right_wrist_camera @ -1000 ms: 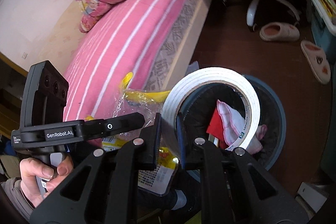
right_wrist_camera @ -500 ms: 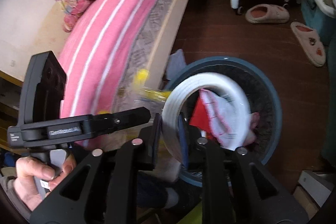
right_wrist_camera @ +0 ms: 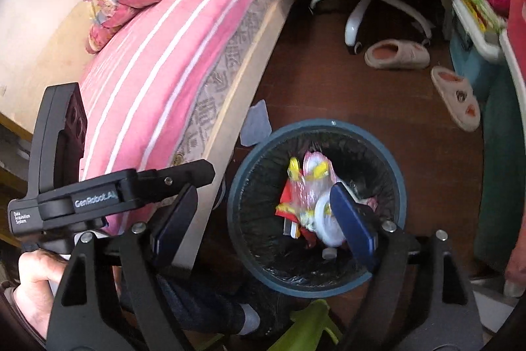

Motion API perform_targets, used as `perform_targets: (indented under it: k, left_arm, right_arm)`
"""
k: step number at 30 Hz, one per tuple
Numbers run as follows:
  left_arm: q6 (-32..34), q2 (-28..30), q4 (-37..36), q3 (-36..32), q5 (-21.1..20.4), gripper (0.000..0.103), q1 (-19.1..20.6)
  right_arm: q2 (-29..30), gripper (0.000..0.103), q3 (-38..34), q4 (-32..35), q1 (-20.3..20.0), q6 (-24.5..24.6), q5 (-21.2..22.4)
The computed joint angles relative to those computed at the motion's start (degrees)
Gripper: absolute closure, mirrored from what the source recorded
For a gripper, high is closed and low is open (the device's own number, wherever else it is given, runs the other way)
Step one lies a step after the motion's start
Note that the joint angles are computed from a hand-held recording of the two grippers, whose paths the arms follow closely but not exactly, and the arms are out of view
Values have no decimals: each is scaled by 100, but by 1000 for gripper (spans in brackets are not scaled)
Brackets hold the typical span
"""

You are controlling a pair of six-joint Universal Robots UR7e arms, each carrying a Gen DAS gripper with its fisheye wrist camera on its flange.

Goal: Collect trash

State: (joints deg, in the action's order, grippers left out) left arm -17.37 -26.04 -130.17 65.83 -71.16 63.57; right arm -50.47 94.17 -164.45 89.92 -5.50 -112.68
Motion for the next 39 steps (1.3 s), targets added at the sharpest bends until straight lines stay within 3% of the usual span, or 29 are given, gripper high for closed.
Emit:
perform_targets:
  k: [7,13,25,35,39]
  left_arm:
    - [-253,-773,-1380,967,191,12,-178]
    - [-202,-1570,-2683,1802,477,12,-328]
    - [112,-3273,-4446,3419,2206,6,-585]
    - [474,-4252,-5140,4225,3854,6,-617]
    - [500,-4423,-5149,4346,4286,6,-504]
  right_arm:
    - [41,17,-91,-503,549,-675,-85]
    - [138,13,-254,-922,1025,-1107,128]
    - [876,9,-989,-1020,1946,-2088,666]
    - [1889,8,-1972,-676,2386,-2188,945]
    - [2291,8,-2348,-687,2463,-2263,1060]
